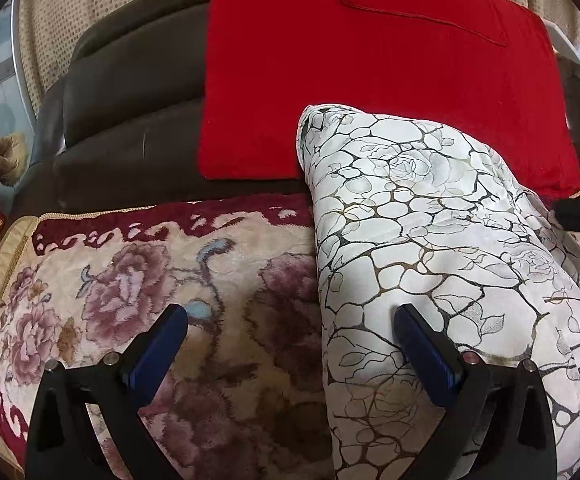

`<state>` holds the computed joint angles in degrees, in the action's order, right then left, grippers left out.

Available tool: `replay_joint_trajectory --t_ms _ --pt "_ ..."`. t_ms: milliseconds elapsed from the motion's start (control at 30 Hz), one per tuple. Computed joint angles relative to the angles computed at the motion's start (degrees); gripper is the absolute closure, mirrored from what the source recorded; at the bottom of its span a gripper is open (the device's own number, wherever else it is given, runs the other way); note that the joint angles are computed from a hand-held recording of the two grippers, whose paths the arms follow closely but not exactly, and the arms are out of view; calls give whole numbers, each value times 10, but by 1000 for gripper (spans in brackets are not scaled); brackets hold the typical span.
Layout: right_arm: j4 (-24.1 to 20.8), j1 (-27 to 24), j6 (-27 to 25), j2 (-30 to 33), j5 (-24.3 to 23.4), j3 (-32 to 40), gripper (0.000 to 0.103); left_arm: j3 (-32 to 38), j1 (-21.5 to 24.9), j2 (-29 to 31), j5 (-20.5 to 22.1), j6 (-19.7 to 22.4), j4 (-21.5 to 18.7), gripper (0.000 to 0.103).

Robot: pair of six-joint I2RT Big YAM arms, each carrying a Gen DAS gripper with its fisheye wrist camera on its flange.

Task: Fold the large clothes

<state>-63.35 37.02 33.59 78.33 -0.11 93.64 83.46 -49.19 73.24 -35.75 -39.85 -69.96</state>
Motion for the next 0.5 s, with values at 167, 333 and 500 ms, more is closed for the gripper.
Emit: replay_joint_trajectory --t_ms 167,333,500 --pt "-16 51 -13 -58 29 -34 68 7 -13 -2 -8 -2 -8 1" --pt "-13 97 10 -70 35 -58 68 6 -24 -7 -19 2 -12 1" --pt "17 103 42 -71 35 -102 67 2 -29 -12 -27 10 -18 1"
